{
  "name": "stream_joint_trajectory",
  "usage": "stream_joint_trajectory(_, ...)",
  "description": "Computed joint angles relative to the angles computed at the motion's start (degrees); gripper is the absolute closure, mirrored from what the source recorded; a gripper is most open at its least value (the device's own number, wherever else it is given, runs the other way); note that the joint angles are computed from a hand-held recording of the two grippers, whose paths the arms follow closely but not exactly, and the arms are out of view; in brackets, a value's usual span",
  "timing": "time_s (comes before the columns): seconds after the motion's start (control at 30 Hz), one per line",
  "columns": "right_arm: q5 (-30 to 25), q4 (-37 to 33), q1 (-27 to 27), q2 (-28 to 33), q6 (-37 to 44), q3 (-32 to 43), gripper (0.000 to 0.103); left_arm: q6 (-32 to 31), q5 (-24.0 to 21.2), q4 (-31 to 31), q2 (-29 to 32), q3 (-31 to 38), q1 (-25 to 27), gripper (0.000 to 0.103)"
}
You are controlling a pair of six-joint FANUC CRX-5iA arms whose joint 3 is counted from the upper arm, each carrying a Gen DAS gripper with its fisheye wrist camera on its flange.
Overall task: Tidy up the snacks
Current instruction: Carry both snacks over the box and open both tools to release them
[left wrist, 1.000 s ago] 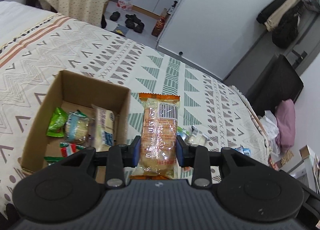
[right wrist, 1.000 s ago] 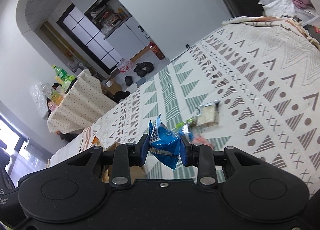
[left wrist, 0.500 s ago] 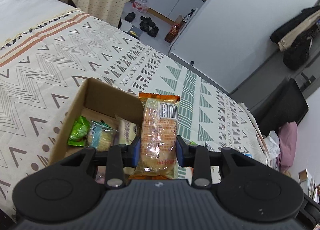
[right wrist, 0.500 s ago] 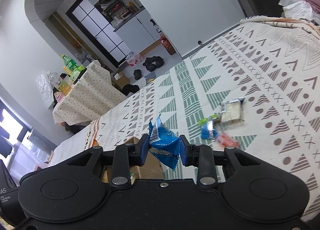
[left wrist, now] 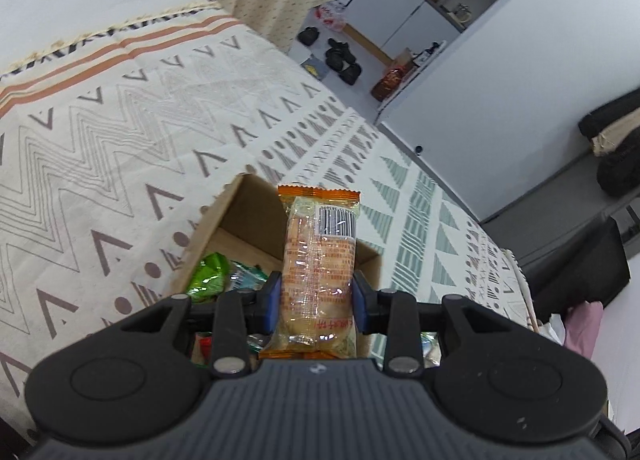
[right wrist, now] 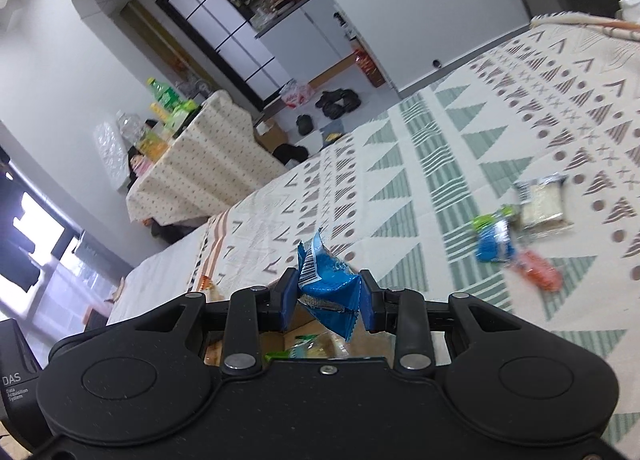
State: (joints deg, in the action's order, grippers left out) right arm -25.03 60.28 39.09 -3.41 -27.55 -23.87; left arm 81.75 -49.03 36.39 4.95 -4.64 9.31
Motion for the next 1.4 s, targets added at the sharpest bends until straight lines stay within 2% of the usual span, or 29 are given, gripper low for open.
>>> stream_joint_trajectory(0.23,2.78,-2.52,-0.25,4.31,2.1,3.22,0.072,-0.18,-0.85,2.36,3.1,0.58,0.87,0.069)
stream_joint_trajectory(0.47,3.83,-7.88,0.15,7.96,6.56,6.7,0.071,2.95,-0.01,-2.07,3.93,2.47,0.33,0.065)
stream_joint_trajectory(0.73,4.36,-11.33,0.2,10.0,10.32,9.39,0.071,5.35,-1.55,-3.73,4.78,3.65,0.77,0.065)
stream_joint_trajectory(0.97,4.75,-12.11,0.02,10.24,11.18,10.17,0.067,8.74,-0.39,-6.85,3.29,3.46,1.08,0.047)
stream_joint_trajectory(1.1,5.68,-14.59,-0.31,9.31,13.24,9.93,0.05,9.44,-0.26,-7.19,2.91,3.3,1.05,0.035)
stream_joint_trajectory(1.2,4.22,-13.45,-0.08,8.0,12.71,8.88,0.049,11.59,0.06,-10.39,2.5,4.07,0.25,0.021)
stream_joint_trajectory(1.4,1.09,-11.06,0.21,4.06,10.01,4.8,0.041,12.62,-0.11,-12.94,1.97,4.63,-0.47,0.016)
